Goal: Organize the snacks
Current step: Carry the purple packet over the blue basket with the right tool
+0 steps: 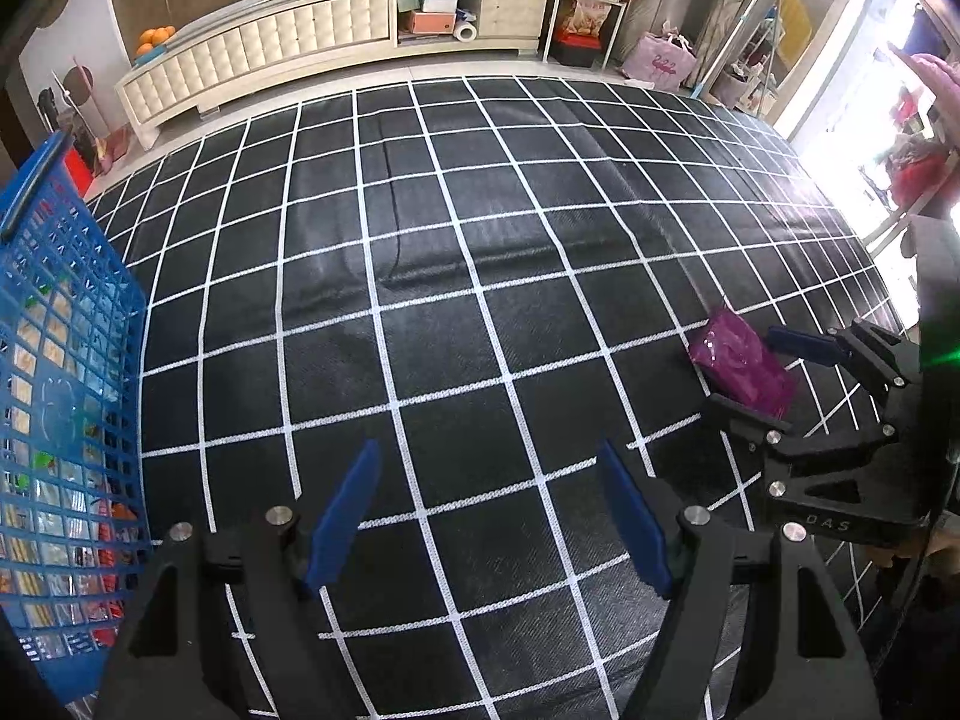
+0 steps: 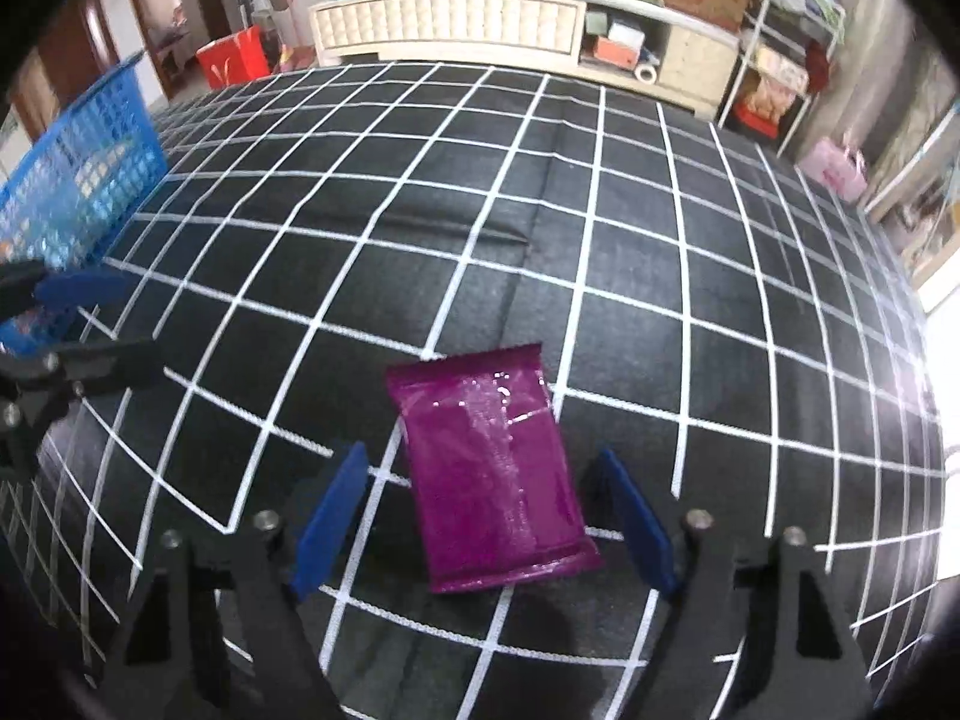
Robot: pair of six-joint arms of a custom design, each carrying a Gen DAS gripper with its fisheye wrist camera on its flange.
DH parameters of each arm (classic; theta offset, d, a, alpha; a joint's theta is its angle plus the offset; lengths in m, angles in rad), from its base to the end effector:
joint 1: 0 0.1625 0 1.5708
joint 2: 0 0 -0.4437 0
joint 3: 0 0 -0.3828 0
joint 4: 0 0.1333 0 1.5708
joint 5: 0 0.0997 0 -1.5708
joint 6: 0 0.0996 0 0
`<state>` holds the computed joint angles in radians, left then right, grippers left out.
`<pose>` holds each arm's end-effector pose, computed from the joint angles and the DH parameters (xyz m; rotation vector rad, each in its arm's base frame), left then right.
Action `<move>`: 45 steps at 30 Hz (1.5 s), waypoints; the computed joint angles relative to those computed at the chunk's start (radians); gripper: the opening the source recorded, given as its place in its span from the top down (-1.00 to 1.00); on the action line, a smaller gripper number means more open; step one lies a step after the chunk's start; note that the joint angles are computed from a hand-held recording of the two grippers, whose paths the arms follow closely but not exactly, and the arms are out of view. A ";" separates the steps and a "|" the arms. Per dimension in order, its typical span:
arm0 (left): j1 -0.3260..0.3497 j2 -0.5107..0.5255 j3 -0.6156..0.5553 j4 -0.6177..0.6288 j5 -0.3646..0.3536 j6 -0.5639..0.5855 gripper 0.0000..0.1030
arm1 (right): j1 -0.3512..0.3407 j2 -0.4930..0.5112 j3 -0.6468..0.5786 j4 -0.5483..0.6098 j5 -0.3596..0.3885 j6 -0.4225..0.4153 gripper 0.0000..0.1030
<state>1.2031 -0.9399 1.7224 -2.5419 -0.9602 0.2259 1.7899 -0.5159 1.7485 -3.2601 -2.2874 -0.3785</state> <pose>-0.0547 -0.6717 0.1894 0.6679 2.4418 -0.2952 0.2044 -0.6056 -0.0032 0.4973 -2.3105 0.4753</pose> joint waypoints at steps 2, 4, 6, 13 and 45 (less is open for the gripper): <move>-0.002 0.002 0.005 -0.010 0.011 0.006 -0.42 | 0.004 0.002 0.001 -0.005 0.005 -0.015 -0.08; -0.002 -0.006 0.015 -0.017 0.014 0.007 -0.42 | 0.010 0.006 0.001 -0.006 -0.005 -0.028 -0.06; -0.002 -0.017 0.023 -0.019 0.015 0.008 -0.42 | 0.018 0.007 -0.001 0.008 -0.018 -0.010 -0.05; -0.026 -0.087 0.082 -0.101 0.030 0.053 -0.42 | 0.094 0.008 -0.009 -0.045 -0.060 -0.021 -0.05; -0.062 -0.595 0.239 -0.342 0.040 0.331 -0.50 | 0.467 0.171 -0.327 0.010 0.001 -0.113 -0.05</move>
<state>1.1411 -1.5345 1.9616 -2.8838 -0.9204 0.5567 2.2570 -0.3445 1.4220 -3.2497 -2.2860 -0.4911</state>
